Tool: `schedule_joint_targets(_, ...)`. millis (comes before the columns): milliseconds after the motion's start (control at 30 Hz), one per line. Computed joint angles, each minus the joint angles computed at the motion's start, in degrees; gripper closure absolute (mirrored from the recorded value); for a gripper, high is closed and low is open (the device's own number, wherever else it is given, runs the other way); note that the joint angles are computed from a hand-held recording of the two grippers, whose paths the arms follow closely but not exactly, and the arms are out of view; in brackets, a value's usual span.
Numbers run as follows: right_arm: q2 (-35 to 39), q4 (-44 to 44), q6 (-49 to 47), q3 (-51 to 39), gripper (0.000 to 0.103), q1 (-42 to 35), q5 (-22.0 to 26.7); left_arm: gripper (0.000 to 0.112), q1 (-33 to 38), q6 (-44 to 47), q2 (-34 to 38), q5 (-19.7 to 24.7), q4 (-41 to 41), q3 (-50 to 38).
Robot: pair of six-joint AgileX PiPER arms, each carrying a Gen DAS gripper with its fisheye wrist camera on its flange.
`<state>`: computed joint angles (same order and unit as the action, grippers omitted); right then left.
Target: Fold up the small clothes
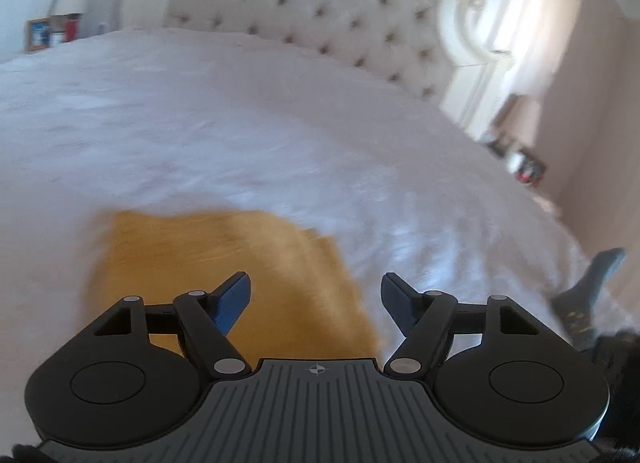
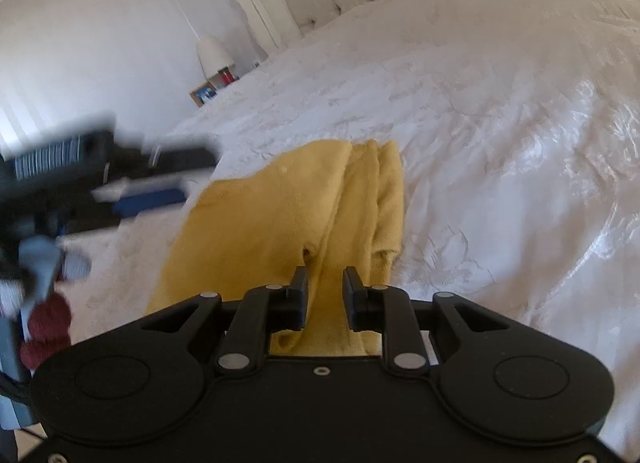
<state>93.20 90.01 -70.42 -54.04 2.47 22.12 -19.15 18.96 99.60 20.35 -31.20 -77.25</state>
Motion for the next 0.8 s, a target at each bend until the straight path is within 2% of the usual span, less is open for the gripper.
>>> schedule_joint_targets(33, -0.2, 1.2, -1.3, 0.2, 0.065, -0.2, 0.6, 0.041, 0.6, -2.3, -0.8, -0.2, 3.2, 1.5)
schedule_joint_targets(67, -0.4, 1.8, -1.9, 0.3, 0.052, -0.2, 0.9, 0.041, 1.2, -4.7, -1.7, -0.2, 6.6, 3.1)
schedule_joint_targets(100, -0.5, 2.6, -2.8, 0.3, 0.048, -0.2, 1.6, 0.041, 1.8, -6.4, -2.4, 0.1, 9.6, 4.9)
schedule_joint_targets(167, -0.2, 3.4, -4.1, 0.2, 0.045, 0.1, 2.3, 0.041, 2.9, -8.0, -3.9, 0.7, 13.4, 8.4)
schedule_joint_targets(300, 2.2, 2.0, -2.7, -2.0, 0.045, 1.0, 3.0, 0.041, 4.4, -6.4, -5.8, 1.9, 14.8, 14.6)
schedule_joint_targets(333, 2.9, 1.5, -2.1, -2.8, 0.045, 1.2, 3.2, 0.041, 4.6, -5.7, -5.4, 2.5, 13.9, 15.2)
schedule_joint_targets(400, 4.4, -0.9, -0.1, -4.9, 0.045, 1.8, 3.4, 0.039, 5.1, -2.4, -5.6, 0.5, 9.6, 17.1)
schedule_joint_targets(500, 7.8, -10.9, 9.0, -10.1, 0.042, 2.6, 2.9, 0.039, 5.3, -1.7, -5.3, 1.3, 7.7, 16.1)
schedule_joint_targets(600, 9.9, -17.1, 15.9, -13.2, 0.042, 3.0, 2.2, 0.039, 7.2, 4.6, -6.5, 2.2, 0.2, 16.8)
schedule_joint_targets(667, 10.8, -16.7, 16.6, -13.9, 0.041, 2.3, 3.5, 0.039, 8.5, 9.6, -7.2, 1.6, -5.1, 18.0)
schedule_joint_targets(800, 12.9, -13.2, 15.2, -15.8, 0.040, 1.1, 7.2, 0.039, 9.9, 12.7, -8.1, 0.6, -8.9, 19.3)
